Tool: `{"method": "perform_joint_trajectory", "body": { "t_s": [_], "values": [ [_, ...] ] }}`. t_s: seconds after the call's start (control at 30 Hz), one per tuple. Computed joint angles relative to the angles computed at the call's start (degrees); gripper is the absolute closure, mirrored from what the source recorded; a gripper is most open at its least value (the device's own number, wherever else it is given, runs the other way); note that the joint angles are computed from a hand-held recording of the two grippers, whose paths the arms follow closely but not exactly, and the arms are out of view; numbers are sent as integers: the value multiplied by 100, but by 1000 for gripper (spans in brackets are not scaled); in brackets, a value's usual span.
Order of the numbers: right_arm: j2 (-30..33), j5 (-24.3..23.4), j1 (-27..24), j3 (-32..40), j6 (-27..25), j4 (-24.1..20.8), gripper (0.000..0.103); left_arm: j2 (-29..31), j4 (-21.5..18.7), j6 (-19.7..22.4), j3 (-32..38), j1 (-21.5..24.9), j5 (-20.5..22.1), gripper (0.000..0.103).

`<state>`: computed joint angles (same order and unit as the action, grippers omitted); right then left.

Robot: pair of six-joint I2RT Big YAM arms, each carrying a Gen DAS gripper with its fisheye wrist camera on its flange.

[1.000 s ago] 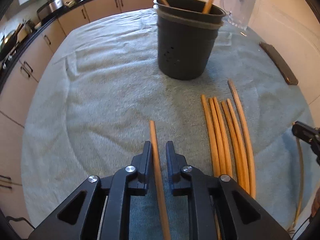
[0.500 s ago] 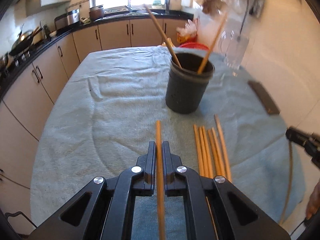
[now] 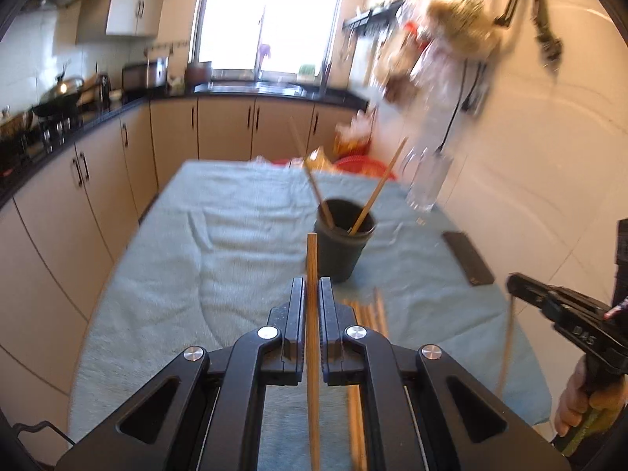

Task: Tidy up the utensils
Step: 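Lift the chopstick and carry it toward the black utensil holder, then lower the chopstick into the holder and open the right gripper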

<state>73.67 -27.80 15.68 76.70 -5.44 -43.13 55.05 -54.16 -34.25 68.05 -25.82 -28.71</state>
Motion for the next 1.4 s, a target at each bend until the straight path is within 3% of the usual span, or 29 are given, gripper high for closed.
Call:
{"method": "perform_joint_trajectory", "body": {
  "t_s": [0.2, 0.53, 1.0, 1.4],
  "values": [
    [-245, -245, -16, -142, 71, 138, 97, -180, 106, -10, 7, -538, -573, 98],
    [-457, -355, -22, -226, 159, 435, 97, -238, 248, 68, 114, -685, -925, 98],
    [-216, -466, -33, 184, 401, 668, 97, -50, 282, 232, 476, -151, -240, 98],
    [222, -193, 155, 1001, 317, 535, 98, 358, 273, 625, 1142, 229, -15, 98]
  ]
}}
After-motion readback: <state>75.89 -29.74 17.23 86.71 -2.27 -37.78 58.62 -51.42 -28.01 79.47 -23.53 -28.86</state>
